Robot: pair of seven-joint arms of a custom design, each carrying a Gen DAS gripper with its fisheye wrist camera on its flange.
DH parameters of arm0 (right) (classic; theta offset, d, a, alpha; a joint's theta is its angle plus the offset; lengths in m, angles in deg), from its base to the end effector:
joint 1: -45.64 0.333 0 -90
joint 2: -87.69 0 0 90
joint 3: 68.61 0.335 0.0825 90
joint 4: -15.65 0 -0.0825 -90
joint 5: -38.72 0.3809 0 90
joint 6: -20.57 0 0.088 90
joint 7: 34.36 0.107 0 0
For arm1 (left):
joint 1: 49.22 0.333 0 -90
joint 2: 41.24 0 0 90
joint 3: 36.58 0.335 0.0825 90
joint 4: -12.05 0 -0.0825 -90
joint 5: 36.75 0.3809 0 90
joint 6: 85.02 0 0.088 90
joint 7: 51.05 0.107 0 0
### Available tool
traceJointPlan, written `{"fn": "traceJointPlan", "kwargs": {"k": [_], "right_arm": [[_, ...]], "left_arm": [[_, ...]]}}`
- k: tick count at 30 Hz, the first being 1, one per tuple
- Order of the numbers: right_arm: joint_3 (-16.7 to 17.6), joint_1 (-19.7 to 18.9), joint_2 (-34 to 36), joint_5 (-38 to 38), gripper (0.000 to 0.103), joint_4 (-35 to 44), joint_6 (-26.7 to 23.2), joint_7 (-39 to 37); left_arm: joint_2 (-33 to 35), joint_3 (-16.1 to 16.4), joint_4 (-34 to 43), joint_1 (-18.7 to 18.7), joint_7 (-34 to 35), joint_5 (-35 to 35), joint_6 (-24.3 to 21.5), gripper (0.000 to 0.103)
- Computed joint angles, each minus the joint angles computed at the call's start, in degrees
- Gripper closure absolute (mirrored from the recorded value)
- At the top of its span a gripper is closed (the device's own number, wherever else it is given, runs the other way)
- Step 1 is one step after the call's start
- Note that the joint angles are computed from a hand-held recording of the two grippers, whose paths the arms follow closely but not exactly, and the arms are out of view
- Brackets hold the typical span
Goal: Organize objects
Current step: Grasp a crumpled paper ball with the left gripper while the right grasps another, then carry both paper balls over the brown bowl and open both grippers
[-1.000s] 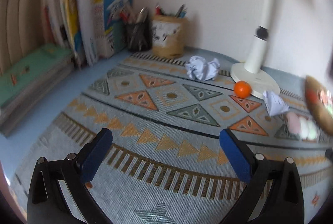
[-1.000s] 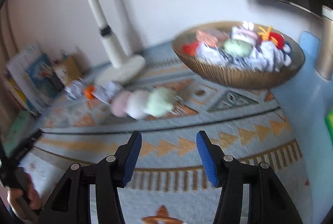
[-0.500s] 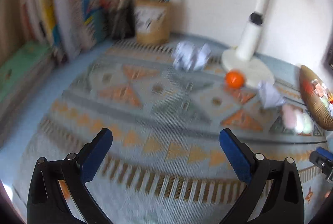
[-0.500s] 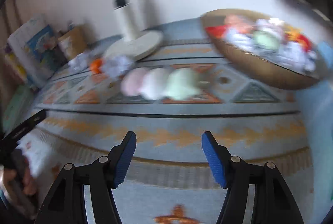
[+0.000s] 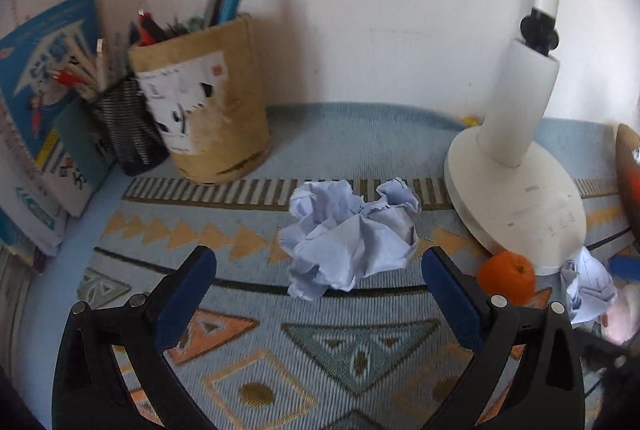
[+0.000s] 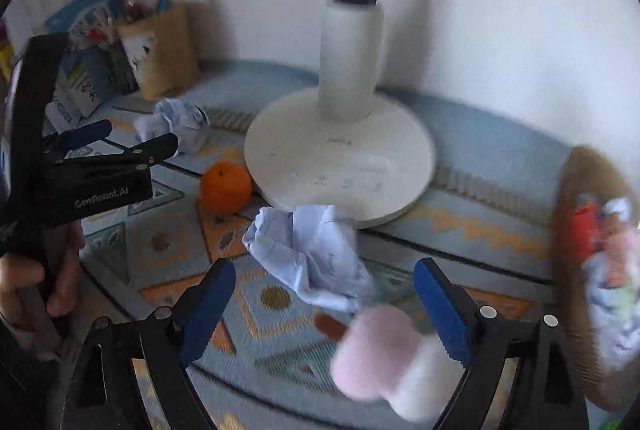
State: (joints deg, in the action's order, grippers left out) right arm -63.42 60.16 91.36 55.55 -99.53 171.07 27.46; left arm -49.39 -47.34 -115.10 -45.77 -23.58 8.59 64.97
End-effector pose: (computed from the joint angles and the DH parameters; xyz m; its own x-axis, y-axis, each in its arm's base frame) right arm 0.5748 0.1974 0.5048 0.5791 -0.8153 0.0033 -0.6771 -0.4832 -0.5550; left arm 0.5282 -0.0877 0.5097 0.3779 -0.9243 -0.0540 -0.6808 -0.2378 -0.6928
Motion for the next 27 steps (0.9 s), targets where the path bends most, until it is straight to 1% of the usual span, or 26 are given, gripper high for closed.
{"fn": "traceJointPlan", "kwargs": {"k": [1,2,3,4,5,6,7,8,9,10,11,12,13,16,18,20,21,22,23,25,26,27], "right_arm": [[0.11,-0.18,1.18,1.68,0.013,1.38,-1.95,-0.37],[0.3,-0.37,2.18,3.07,0.013,2.27,-3.04,-0.42],[0.45,-0.37,2.59,3.13,0.013,2.27,-2.61,-0.11],[0.43,-0.18,2.72,1.92,0.013,1.84,-1.5,1.04],[0.28,0.1,2.7,-0.11,0.013,1.08,0.15,2.78],[0.33,0.06,2.61,-0.72,0.013,0.35,1.56,3.34],[0.58,-0.28,2.62,0.14,0.013,0.11,2.09,2.81],[1.0,-0.76,2.61,2.36,0.014,-0.22,2.76,1.51],[1.23,-0.95,2.44,3.4,0.016,-0.65,3.67,0.74],[1.29,-0.93,2.32,3.49,0.029,-1.04,4.56,0.7],[1.38,-0.91,2.05,3.61,0.053,-1.74,6.18,0.22],[1.74,-1.07,1.71,4.86,0.054,-2.2,7.12,-1.56],[2.34,-1.43,1.17,7.89,0.06,-2.89,8.29,-5.19],[2.28,-1.11,-0.17,11.07,0.061,-4.43,10.06,-8.48],[2.11,-1.35,-2.09,17.85,0.061,-4.66,8.25,-14.13],[0.63,-1.16,-5.45,26.44,0.061,-5.05,4.81,-20.67],[-0.46,-0.69,-7.22,28.56,0.061,-5.64,3.68,-22.28],[-1.66,-0.15,-8.98,30.51,0.06,-6.34,2.35,-24.02],[-3.22,0.29,-11.62,32.47,0.06,-7.42,-0.46,-26.09],[-5.88,0.9,-15.35,32.65,0.059,-9.6,-5.09,-27.45],[-7.15,0.83,-17.89,31.77,0.059,-11.83,-7.49,-27.67],[-8.09,0.76,-19.91,30.81,0.059,-14.0,-8.4,-27.44]], "left_arm": [[0.28,0.08,0.19,0.0,0.24,0.1,0.71,0.001],[0.94,0.24,0.76,-0.29,1.62,-1.26,0.56,0.001],[1.76,0.46,1.65,-0.78,3.89,-3.66,-0.64,0.001],[2.62,0.7,2.52,-1.17,5.51,-5.77,-1.68,0.004],[2.9,0.94,2.67,-1.31,5.63,-6.24,-1.49,0.006],[3.14,1.19,2.77,-1.44,5.91,-6.71,-1.16,0.017],[3.33,1.45,2.86,-1.57,6.63,-7.29,-0.76,0.034],[3.51,1.71,2.89,-1.67,7.52,-7.97,-0.22,0.044],[3.45,1.96,2.71,-1.66,7.84,-8.33,0.63,0.05],[2.87,2.07,1.97,-1.41,6.51,-7.44,2.28,0.055],[2.34,2.21,1.3,-1.28,6.58,-8.01,3.49,0.056],[1.7,2.28,0.57,-1.1,6.68,-8.74,4.49,0.059],[0.77,2.15,-0.28,-0.82,6.35,-9.16,5.11,0.059],[-3.57,1.43,-4.03,0.07,6.61,-11.62,8.06,0.059],[-6.89,0.64,-6.39,0.34,7.33,-14.78,9.03,0.059],[-10.63,-1.02,-8.73,1.04,6.73,-16.42,9.45,0.059],[-12.41,-2.19,-9.79,1.53,6.19,-16.89,9.53,0.059],[-14.54,-3.79,-11.04,2.01,5.15,-17.35,9.25,0.059],[-17.2,-6.29,-12.51,3.34,2.59,-17.11,8.74,0.059],[-22.8,-11.52,-16.13,5.84,-2.73,-17.31,8.11,0.059],[-25.2,-13.46,-17.87,5.81,-4.68,-18.58,7.37,0.059],[-26.62,-14.72,-18.98,5.74,-5.67,-19.7,6.79,0.059]]}}
